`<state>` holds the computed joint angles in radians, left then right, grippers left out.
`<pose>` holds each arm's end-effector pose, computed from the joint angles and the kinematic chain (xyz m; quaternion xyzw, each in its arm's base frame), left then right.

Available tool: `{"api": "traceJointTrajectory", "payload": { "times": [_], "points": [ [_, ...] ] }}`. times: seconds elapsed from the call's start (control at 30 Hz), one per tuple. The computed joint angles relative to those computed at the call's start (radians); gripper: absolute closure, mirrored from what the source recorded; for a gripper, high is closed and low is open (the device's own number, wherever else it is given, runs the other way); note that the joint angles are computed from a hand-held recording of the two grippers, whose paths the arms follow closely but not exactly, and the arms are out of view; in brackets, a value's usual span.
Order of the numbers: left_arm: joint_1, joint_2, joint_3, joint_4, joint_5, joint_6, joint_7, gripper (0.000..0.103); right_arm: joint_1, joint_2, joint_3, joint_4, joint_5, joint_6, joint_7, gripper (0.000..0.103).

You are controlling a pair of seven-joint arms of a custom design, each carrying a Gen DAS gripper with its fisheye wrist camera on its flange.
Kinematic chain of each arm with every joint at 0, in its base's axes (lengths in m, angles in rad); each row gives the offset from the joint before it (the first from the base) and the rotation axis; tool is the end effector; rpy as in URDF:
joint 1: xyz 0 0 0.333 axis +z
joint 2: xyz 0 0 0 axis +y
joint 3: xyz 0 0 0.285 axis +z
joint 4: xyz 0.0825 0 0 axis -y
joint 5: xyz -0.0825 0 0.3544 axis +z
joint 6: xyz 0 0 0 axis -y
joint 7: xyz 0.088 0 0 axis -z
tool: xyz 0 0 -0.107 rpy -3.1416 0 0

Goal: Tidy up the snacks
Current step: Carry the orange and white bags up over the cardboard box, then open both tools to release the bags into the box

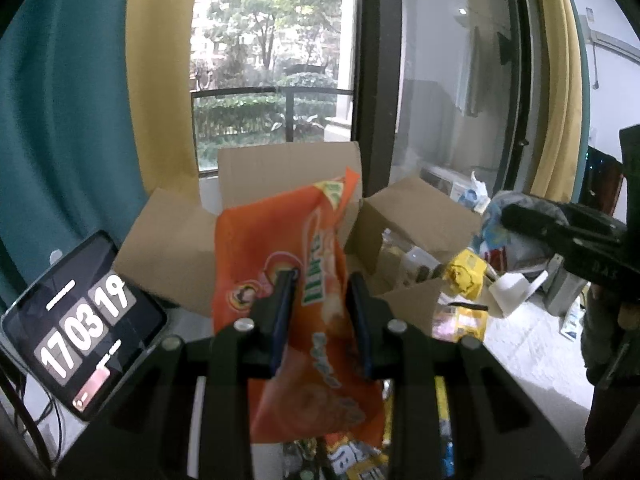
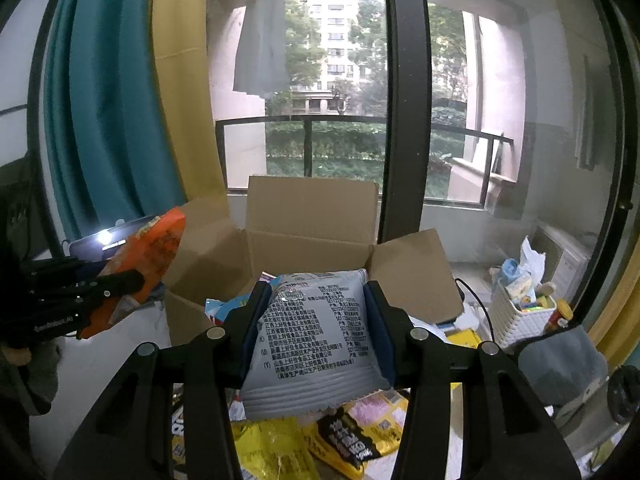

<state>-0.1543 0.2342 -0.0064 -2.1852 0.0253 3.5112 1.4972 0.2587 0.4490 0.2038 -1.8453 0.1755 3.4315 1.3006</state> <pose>0.5701 -0.0953 0.4084 -0.5686 0.6381 -0.4065 0.3230 0.5996 0.2537 0.4179 -0.7148 0.4454 -0.2978 0.4493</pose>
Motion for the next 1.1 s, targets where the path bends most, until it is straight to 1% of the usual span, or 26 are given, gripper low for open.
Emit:
{"api": "traceJointTrajectory", "payload": {
  "times": [0.13, 0.17, 0.23, 0.27, 0.4, 0.53, 0.7, 0.77, 0.8, 0.83, 0.87, 0.9, 0.93, 0.97, 1.0, 1.07, 1.1],
  "points": [
    [-0.003, 0.056, 0.009, 0.075, 0.002, -0.014, -0.001, 0.073, 0.024, 0.052, -0.022, 0.084, 0.009, -0.032, -0.009, 0.053],
    [0.015, 0.078, -0.003, 0.104, 0.021, -0.019, -0.017, 0.073, 0.032, 0.067, -0.030, 0.108, 0.013, -0.040, -0.013, 0.053],
    [0.022, 0.107, -0.003, 0.142, 0.040, -0.028, -0.036, 0.073, 0.045, 0.101, -0.043, 0.163, 0.023, -0.066, -0.020, 0.053],
    [0.037, 0.128, -0.012, 0.169, 0.058, -0.036, -0.052, 0.073, 0.046, 0.115, -0.043, 0.186, 0.026, -0.077, -0.024, 0.053],
    [0.083, 0.204, -0.039, 0.271, 0.126, -0.069, -0.110, 0.073, 0.079, 0.195, -0.077, 0.315, 0.044, -0.136, -0.037, 0.053],
    [0.104, 0.279, -0.049, 0.372, 0.175, -0.114, -0.157, 0.073, 0.118, 0.275, -0.124, 0.440, 0.062, -0.192, -0.031, 0.053],
    [0.081, 0.348, -0.018, 0.470, 0.199, -0.171, -0.207, 0.072, 0.154, 0.403, -0.181, 0.645, 0.063, -0.291, 0.012, 0.052],
    [0.088, 0.374, -0.025, 0.514, 0.210, -0.209, -0.226, 0.072, 0.159, 0.452, -0.199, 0.725, 0.057, -0.329, 0.039, 0.052],
    [0.081, 0.383, -0.016, 0.532, 0.213, -0.225, -0.237, 0.068, 0.164, 0.476, -0.210, 0.766, 0.052, -0.348, 0.057, 0.052],
    [0.079, 0.389, -0.012, 0.541, 0.219, -0.229, -0.246, 0.052, 0.162, 0.506, -0.211, 0.815, 0.046, -0.373, 0.071, 0.051],
    [0.090, 0.394, -0.022, 0.545, 0.222, -0.217, -0.257, 0.043, 0.157, 0.534, -0.208, 0.864, 0.039, -0.399, 0.079, 0.046],
    [0.103, 0.393, -0.036, 0.542, 0.227, -0.205, -0.266, 0.031, 0.159, 0.555, -0.217, 0.901, 0.030, -0.417, 0.096, 0.043],
    [0.110, 0.391, -0.041, 0.537, 0.231, -0.196, -0.275, 0.029, 0.159, 0.581, -0.221, 0.946, 0.021, -0.437, 0.110, 0.033],
    [0.107, 0.385, -0.036, 0.531, 0.234, -0.192, -0.283, 0.029, 0.156, 0.587, -0.215, 0.955, 0.015, -0.437, 0.115, 0.027],
    [0.110, 0.382, -0.037, 0.528, 0.240, -0.191, -0.287, 0.029, 0.154, 0.591, -0.214, 0.961, 0.010, -0.436, 0.121, 0.025],
    [0.095, 0.367, -0.018, 0.510, 0.244, -0.181, -0.301, 0.028, 0.153, 0.596, -0.212, 0.969, -0.001, -0.438, 0.129, 0.024],
    [0.100, 0.356, -0.021, 0.493, 0.250, -0.173, -0.304, 0.028, 0.151, 0.589, -0.209, 0.956, -0.004, -0.433, 0.129, 0.024]
  ]
}}
